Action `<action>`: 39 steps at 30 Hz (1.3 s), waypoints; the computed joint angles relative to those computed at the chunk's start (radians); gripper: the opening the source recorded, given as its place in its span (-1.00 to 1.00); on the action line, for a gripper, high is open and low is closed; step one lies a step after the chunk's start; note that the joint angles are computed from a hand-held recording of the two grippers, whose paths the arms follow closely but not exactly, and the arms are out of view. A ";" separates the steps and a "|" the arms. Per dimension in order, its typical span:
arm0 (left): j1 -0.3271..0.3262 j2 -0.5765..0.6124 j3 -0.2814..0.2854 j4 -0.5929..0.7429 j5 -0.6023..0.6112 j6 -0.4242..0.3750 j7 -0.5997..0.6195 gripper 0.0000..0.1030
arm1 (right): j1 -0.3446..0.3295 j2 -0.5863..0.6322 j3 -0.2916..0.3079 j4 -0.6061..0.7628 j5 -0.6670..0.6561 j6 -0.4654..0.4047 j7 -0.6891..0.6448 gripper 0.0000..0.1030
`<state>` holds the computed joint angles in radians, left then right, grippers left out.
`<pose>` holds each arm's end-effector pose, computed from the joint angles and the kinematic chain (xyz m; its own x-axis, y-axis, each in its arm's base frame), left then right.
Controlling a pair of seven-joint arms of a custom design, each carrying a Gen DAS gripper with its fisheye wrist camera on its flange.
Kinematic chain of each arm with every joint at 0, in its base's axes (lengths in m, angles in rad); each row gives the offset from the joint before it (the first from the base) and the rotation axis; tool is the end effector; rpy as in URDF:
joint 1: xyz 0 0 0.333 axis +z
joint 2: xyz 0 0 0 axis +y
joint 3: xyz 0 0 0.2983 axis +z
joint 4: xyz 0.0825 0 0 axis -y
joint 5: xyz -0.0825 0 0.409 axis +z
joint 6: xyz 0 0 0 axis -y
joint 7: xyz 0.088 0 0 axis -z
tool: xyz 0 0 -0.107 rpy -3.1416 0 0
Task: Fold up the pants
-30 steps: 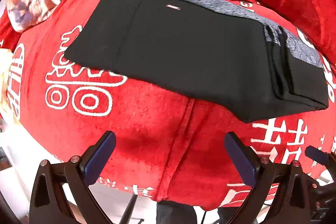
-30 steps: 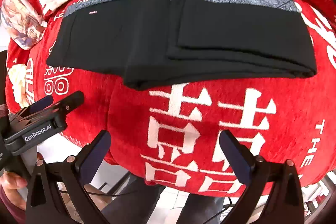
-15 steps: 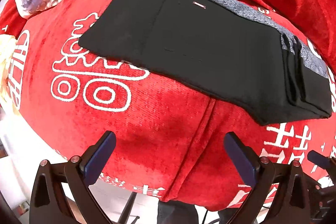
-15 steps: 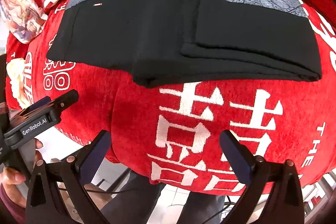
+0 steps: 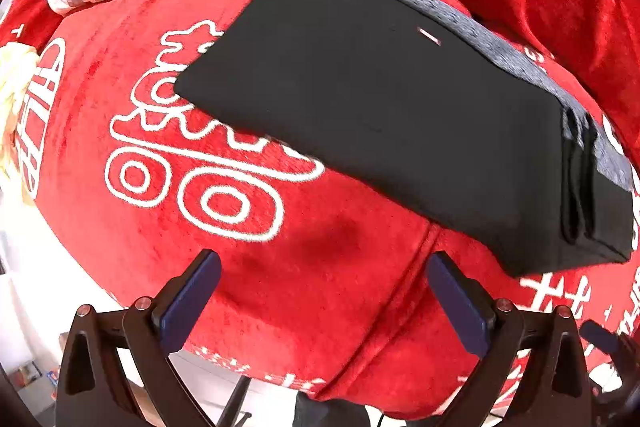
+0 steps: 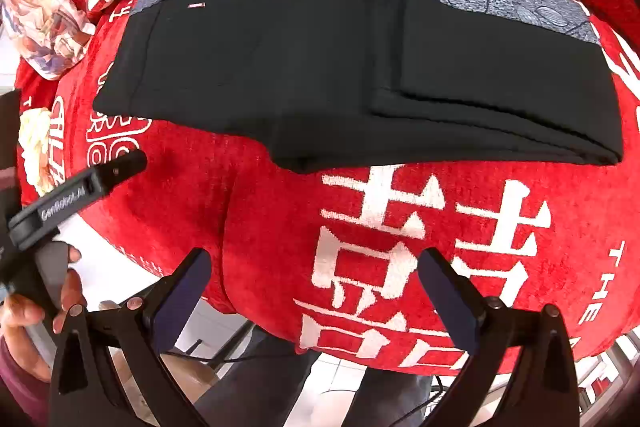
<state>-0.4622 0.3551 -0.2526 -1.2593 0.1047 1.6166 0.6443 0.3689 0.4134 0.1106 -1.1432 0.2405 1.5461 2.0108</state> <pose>0.5387 -0.4149 0.5477 0.2214 -0.9752 -0.0004 -0.9749 -0.2214 -0.0217 0.6074 0.3267 0.5590 0.0181 -0.9678 -0.2511 -0.9907 -0.0513 0.1263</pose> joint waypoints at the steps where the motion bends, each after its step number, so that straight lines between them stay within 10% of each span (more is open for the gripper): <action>1: 0.003 -0.002 0.002 -0.005 -0.002 0.006 -0.002 1.00 | 0.000 0.000 0.000 0.000 0.000 0.002 0.000 0.99; 39: 0.082 -0.011 0.018 -0.079 -0.045 0.160 -0.004 1.00 | 0.016 0.068 0.013 0.064 0.034 0.011 -0.013 0.99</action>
